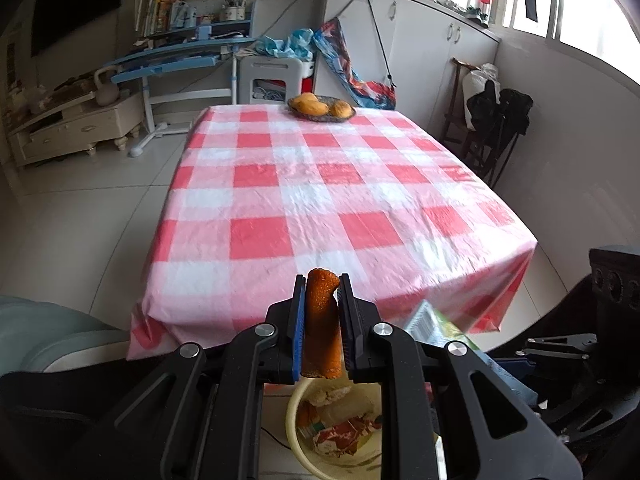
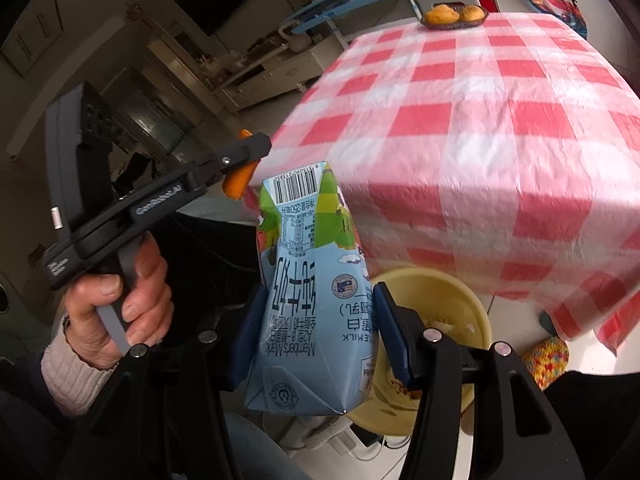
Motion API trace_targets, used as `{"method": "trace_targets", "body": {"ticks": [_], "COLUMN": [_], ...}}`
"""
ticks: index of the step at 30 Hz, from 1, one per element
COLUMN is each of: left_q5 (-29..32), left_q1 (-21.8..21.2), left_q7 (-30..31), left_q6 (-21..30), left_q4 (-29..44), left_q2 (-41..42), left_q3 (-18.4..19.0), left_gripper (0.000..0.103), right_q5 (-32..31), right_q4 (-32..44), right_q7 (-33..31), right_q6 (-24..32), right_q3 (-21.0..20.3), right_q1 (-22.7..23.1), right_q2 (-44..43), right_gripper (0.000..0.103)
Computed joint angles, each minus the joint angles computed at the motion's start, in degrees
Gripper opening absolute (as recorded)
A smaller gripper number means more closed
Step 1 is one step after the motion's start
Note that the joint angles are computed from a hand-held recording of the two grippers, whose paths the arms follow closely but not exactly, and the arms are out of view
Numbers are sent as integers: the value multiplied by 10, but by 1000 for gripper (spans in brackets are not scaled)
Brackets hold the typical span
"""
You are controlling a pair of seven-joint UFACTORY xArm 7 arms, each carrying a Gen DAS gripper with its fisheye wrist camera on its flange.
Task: Collect trash
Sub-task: 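Carry the carrot and milk carton over the yellow bucket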
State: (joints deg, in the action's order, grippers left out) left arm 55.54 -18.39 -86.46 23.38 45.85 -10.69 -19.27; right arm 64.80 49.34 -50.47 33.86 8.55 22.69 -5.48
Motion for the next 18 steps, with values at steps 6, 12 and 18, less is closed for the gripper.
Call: {"method": "trace_targets", "body": {"ticks": [6, 12, 18], "left_q5": [-22, -32, -45], "left_q1": [-11, -22, -32], "left_q7": [17, 33, 47], "left_q6": [-10, -8, -5], "left_q4": [-5, 3, 7], "left_q2": [7, 25, 32], "left_q3": [-1, 1, 9], "left_gripper": [15, 15, 16], "right_q5": [-63, -112, -155], "right_q4": [-14, -19, -24], "right_q7": [49, 91, 125], "right_q6": [-27, -41, -47], "right_q3": [10, 10, 11], "right_q1": [6, 9, 10], "right_q2": [1, 8, 10], "right_gripper": [53, 53, 53]}}
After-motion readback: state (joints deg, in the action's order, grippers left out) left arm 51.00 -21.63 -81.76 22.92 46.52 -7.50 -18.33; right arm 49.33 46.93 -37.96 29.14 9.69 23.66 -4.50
